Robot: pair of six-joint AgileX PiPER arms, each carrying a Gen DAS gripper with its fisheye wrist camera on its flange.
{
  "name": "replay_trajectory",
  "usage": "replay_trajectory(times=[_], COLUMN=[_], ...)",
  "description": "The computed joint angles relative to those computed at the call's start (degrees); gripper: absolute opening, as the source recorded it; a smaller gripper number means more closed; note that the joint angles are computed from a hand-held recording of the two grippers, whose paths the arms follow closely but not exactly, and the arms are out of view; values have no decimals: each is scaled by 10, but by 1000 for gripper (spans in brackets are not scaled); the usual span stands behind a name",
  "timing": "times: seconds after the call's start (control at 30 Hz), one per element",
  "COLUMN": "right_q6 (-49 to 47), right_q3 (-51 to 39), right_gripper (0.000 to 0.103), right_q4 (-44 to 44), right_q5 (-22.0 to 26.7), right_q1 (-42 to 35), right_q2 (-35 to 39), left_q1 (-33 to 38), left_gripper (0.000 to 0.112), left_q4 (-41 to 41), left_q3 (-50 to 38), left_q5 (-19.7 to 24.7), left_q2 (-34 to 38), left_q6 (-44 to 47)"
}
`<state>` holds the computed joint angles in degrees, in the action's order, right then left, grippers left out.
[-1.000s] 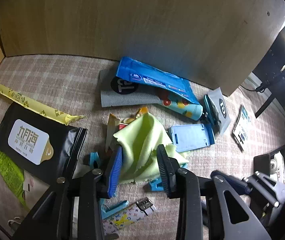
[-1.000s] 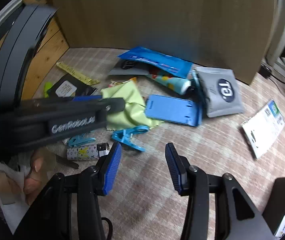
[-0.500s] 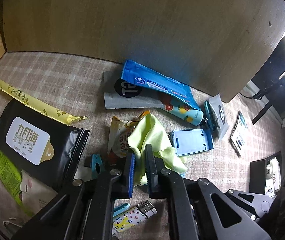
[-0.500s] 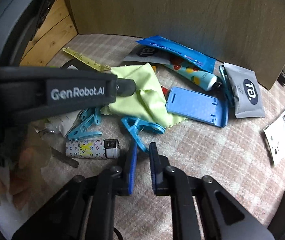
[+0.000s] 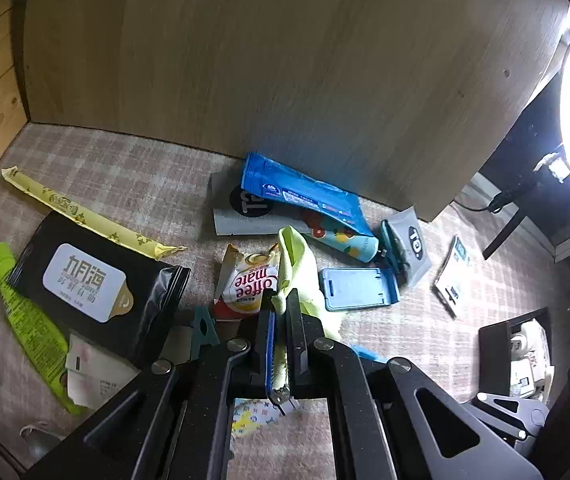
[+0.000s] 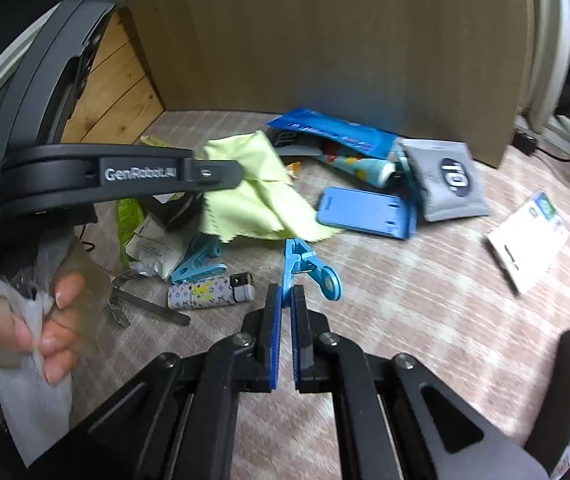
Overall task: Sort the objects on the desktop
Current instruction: 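Grasp the yellow-green cloth with left gripper while right grasps teal clothespin, then carry cloth and clothespin over the black bin and open both grippers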
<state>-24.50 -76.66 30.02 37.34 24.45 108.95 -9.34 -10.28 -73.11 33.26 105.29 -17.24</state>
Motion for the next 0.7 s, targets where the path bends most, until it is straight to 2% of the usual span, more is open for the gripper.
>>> replay_trajectory(times=[0.1, 0.23, 0.43, 0.7], right_q6=[-17, 11, 20, -10], right_q3=[38, 65, 115, 198], right_gripper=[5, 5, 5, 5], right_q4=[19, -7, -20, -17], right_q5=[-5, -23, -18, 5], right_q1=[-22, -32, -97, -257], right_q2=[-41, -90, -176, -294], left_q1=[-21, -50, -109, -231], left_gripper=[3, 3, 3, 3], left_q4=[19, 24, 9, -19], left_q3=[-33, -65, -118, -247], left_q5=[19, 30, 52, 102], left_q2=[5, 7, 8, 61], left_q6=[-29, -42, -37, -26])
